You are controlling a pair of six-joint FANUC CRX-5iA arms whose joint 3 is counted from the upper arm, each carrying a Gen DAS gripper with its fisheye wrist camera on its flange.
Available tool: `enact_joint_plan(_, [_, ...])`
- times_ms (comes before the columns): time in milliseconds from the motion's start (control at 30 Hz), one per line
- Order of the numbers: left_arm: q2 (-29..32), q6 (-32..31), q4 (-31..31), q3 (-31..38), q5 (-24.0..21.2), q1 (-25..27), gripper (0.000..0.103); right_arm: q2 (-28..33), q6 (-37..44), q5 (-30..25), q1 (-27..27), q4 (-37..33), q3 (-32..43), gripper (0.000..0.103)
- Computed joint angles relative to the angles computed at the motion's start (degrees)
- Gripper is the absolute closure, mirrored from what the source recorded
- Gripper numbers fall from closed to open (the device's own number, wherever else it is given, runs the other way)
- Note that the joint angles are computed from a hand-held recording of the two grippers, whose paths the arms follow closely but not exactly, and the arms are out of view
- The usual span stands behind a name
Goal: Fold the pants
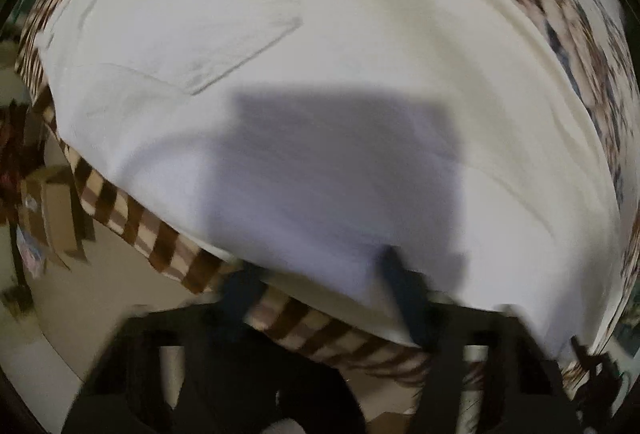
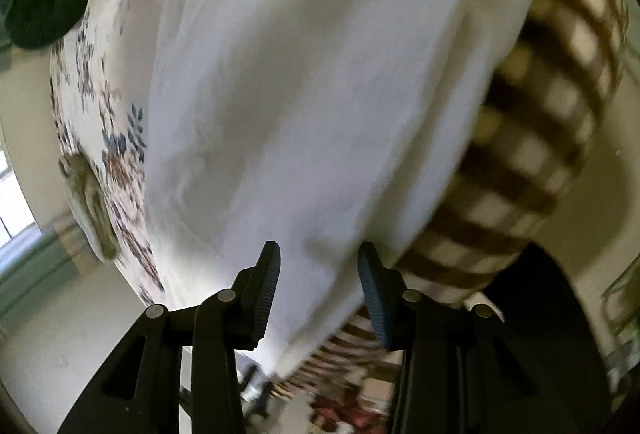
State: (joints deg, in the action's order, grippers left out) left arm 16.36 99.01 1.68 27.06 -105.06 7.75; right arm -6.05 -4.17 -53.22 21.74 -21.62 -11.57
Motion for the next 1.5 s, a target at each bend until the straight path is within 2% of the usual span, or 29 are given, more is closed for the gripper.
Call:
enact_joint_plan(33, [-0.06, 0.03, -0.03, -0.10, 0.30, 0.26, 0.073, 0.39, -2.98, -0.30, 1.54, 3.12, -0.11, 0.087])
enact_joint_plan(133, [-0.58, -0.24, -0.01, -0.14, 1.06, 0.92, 0.088, 0.42, -7.47, -1.00, 3.87, 6.94, -0.14, 0.091])
enact_joint_plan(300, [-2.30, -4.00, 1.10, -0.17, 0.57, 2.81, 0.089, -0.22, -7.75, -7.33, 5.67, 9.90, 3.16, 0.093])
enact_joint_plan(400, [-2.67, -6.18, 1.08, -0.16, 0.42, 3.13, 0.089, 0.46, -6.55, -10.51, 5.78, 8.73, 4.95, 0.093])
enact_joint_plan(467, [-1.95, -7.24, 1.18, 0.39, 0.10, 2.85, 0.089, 1.76, -3.16, -11.74, 4.28, 5.28, 5.67, 0.091])
enact_joint_plan(567, [-0.17, -6.12, 1.71, 3.14, -1.11, 1.89, 0.088, 2.16, 1.71, -12.21, 1.62, 1.00, 5.25, 0.075])
enact_joint_plan(600, [0.48, -6.04, 2.04, 4.51, -1.49, 1.69, 0.087, 0.95, 1.26, -12.02, 2.05, 3.12, 4.31, 0.073])
enact_joint_plan(667, [1.33, -6.88, 1.50, 7.00, -1.39, 0.07, 0.079, -1.87, -1.41, -11.27, 3.09, 8.46, 2.19, 0.061])
enact_joint_plan(700, [1.48, -7.39, 1.12, 7.86, -1.27, -0.78, 0.071, -3.64, -3.39, -11.60, 3.46, 11.26, 0.99, 0.060])
enact_joint_plan(733, [1.63, -8.11, 0.99, 8.60, -1.05, -1.64, 0.056, -4.69, -5.23, -12.27, 3.46, 13.45, 0.24, 0.059])
enact_joint_plan(767, [1.96, -8.31, 1.04, 9.26, -1.00, -2.44, 0.046, -5.94, -6.95, -13.25, 3.07, 15.75, -0.63, 0.057])
enact_joint_plan(800, [2.28, -8.35, 0.93, 9.86, -0.88, -3.26, 0.029, -6.60, -7.58, -14.02, 2.33, 16.83, -1.09, 0.057])
enact_joint_plan(833, [2.66, -8.45, 0.40, 10.49, -0.50, -4.50, 0.023, -7.35, -8.15, -15.14, 1.03, 17.94, -1.66, 0.057])
enact_joint_plan(1000, [7.14, -7.87, 0.89, 15.75, 0.46, -9.00, 0.023, -6.94, -2.92, -16.39, -6.01, 17.37, -2.38, 0.057])
enact_joint_plan(1033, [8.41, -8.17, 0.81, 17.29, 1.05, -10.13, 0.023, -6.80, -1.53, -16.22, -7.19, 16.71, -2.56, 0.064])
enact_joint_plan(1067, [10.13, -8.54, 0.45, 19.56, 1.29, -11.29, 0.023, -6.85, -0.85, -14.96, -7.66, 16.92, -3.18, 0.086])
enact_joint_plan(1167, [15.79, -9.10, -0.48, 27.32, 1.83, -14.33, 0.023, -5.25, 0.17, -16.73, -6.73, 20.16, -2.63, 0.096])
enact_joint_plan(1300, [23.10, -11.85, -5.65, 36.47, -0.32, -16.79, 0.023, -4.42, -3.71, -17.86, -6.17, 21.33, -2.84, 0.097])
enact_joint_plan(1367, [27.18, -10.43, -5.44, 41.78, -3.65, -16.43, 0.023, -3.17, 0.13, -19.43, -7.10, 19.50, -1.11, 0.095])
enact_joint_plan(1433, [28.71, -9.00, -3.79, 44.86, -5.31, -15.66, 0.023, -2.34, 4.17, -21.26, -8.22, 17.32, 1.06, 0.085])
enact_joint_plan(1500, [28.19, -9.16, -2.80, 45.21, -5.64, -15.24, 0.023, -3.76, 5.86, -18.34, -9.02, 15.11, 0.81, 0.068])
